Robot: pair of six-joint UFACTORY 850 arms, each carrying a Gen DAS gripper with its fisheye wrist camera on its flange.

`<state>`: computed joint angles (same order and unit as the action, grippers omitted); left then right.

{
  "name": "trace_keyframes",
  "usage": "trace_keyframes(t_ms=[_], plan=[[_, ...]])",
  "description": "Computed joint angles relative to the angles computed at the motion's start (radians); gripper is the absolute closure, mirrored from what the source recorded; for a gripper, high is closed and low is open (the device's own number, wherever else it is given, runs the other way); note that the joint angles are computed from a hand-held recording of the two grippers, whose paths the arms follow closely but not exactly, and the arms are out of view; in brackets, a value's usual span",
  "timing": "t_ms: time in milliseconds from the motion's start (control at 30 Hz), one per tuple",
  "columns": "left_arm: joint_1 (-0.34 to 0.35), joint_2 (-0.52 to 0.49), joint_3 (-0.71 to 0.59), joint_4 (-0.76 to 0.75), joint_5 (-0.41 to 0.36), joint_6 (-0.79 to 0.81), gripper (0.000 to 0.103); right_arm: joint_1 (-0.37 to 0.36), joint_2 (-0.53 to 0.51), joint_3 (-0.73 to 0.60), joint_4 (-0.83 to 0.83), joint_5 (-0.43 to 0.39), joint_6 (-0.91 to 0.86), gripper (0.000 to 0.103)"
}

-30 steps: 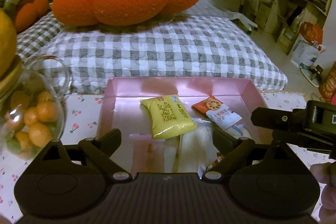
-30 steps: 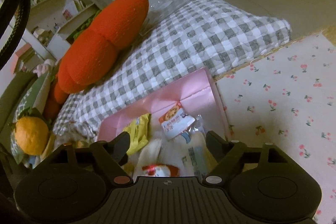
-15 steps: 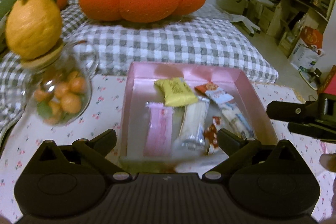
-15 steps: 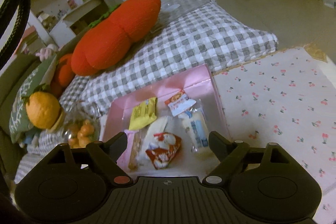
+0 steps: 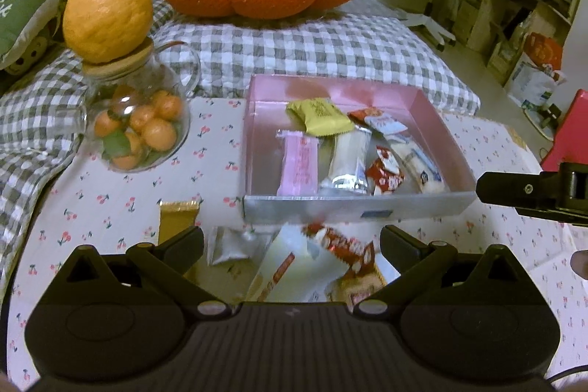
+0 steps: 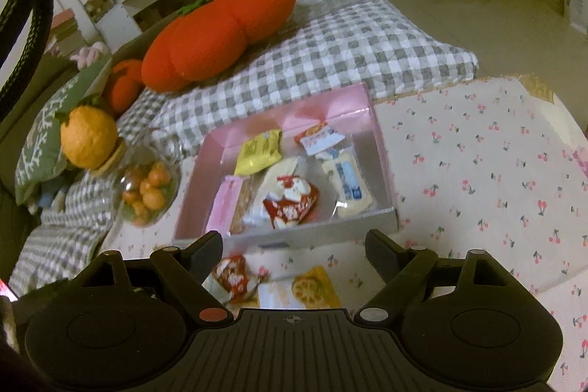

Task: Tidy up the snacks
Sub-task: 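Withdraw both tools from the box back over the snacks, then lower the left tool onto the gold bar and close it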

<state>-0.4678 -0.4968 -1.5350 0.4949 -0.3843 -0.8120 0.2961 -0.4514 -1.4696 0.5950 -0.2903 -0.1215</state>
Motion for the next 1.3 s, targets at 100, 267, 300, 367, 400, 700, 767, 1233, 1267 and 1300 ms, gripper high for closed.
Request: trace_keyframes(t_ms=[100,267,300,367,400,700,767,1233,1267,1300], plan=[[0.003,0.020,0.034,0.005,0.013,-0.005,0.001,0.008,0.008,0.018,-0.028,0.000,0.011,0.016],[0.010,0.045,0.085,0.056,0.029,-0.041,0.001,0.015,0.017,0.045,-0.013,0.013,-0.028,0.016],[0.012,0.046,0.091,0.060,0.030,-0.041,0.001,0.017,0.018,0.051,-0.010,0.017,-0.037,0.016],[0.017,0.052,0.106,0.059,0.039,-0.025,0.001,0.018,0.019,0.063,0.014,0.024,-0.078,0.016],[0.019,0.056,0.116,0.063,0.045,-0.017,0.001,0.020,0.019,0.068,0.014,0.024,-0.084,0.016],[0.047,0.073,0.157,0.056,0.044,0.038,0.001,0.025,0.020,0.091,-0.115,0.013,0.032,0.016],[0.057,0.067,0.148,0.024,0.019,0.058,0.001,0.028,0.013,0.083,-0.212,-0.005,0.127,0.016],[0.103,0.009,0.090,-0.081,-0.034,0.006,0.029,0.051,-0.095,-0.042,-0.364,-0.078,0.404,0.016],[0.103,0.003,0.083,-0.075,-0.040,-0.003,0.031,0.055,-0.108,-0.057,-0.384,-0.082,0.433,0.016],[0.103,-0.004,0.077,-0.069,-0.047,-0.010,0.036,0.057,-0.118,-0.069,-0.395,-0.085,0.453,0.016]])
